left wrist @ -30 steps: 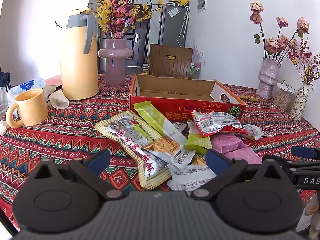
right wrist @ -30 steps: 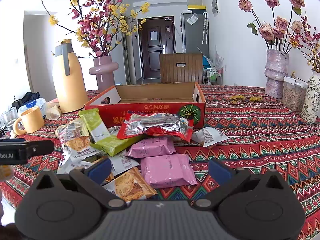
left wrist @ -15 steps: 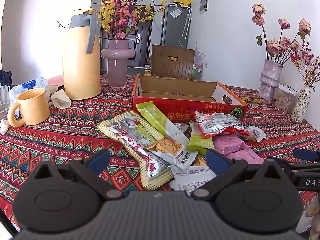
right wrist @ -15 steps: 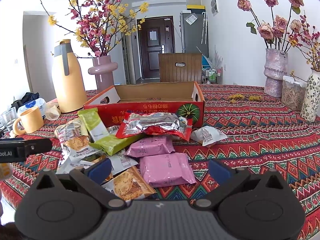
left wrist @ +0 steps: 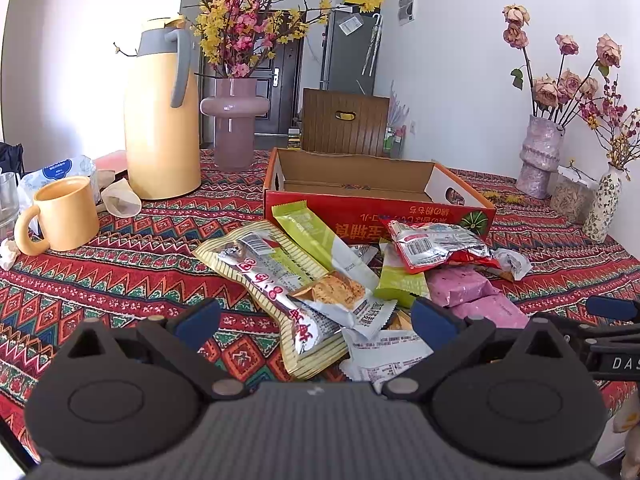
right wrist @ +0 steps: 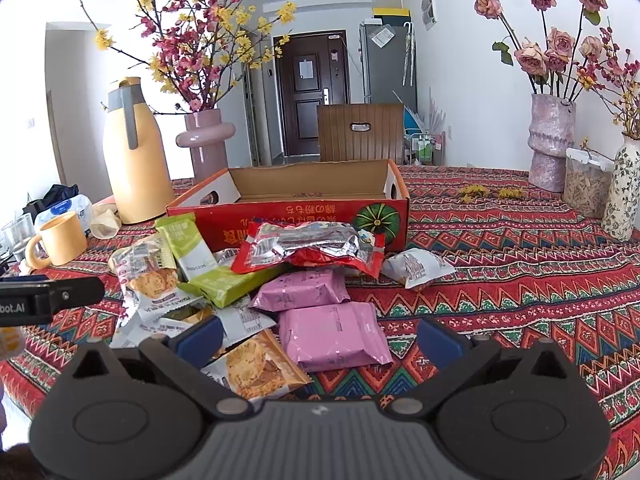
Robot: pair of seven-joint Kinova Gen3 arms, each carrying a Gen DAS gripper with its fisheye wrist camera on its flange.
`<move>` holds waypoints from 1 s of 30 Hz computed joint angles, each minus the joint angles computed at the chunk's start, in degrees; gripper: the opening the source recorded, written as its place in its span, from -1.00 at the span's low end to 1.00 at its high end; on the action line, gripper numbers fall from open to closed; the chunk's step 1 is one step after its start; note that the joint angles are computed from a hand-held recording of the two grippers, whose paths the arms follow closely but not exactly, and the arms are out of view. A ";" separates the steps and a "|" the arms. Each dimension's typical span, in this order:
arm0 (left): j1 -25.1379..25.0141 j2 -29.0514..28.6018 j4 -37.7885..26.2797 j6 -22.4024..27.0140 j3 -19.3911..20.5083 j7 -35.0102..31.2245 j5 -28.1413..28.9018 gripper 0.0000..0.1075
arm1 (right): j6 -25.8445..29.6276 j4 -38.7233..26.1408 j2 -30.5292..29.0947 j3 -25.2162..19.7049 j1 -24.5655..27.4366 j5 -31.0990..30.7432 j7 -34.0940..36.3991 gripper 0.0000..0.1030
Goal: Organize snacks
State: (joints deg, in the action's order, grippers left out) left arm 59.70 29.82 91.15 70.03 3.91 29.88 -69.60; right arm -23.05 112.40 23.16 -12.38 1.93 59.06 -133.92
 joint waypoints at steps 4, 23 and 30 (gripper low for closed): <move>-0.02 -0.03 0.04 -0.04 0.01 0.00 0.00 0.92 | -0.05 0.06 0.05 0.07 -0.03 -0.14 0.15 1.00; 0.24 0.33 -0.18 0.36 -0.04 -0.42 -0.10 0.92 | -0.40 0.41 -0.01 0.33 0.04 0.11 0.08 1.00; 0.16 0.40 0.70 -0.20 -0.14 0.57 -0.55 0.92 | 0.28 0.10 1.11 -0.31 -0.20 0.39 0.66 1.00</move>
State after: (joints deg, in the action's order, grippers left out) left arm 59.86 30.22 91.85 69.82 3.76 30.45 -70.14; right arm -22.78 112.50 24.27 -12.69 1.72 59.45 -133.25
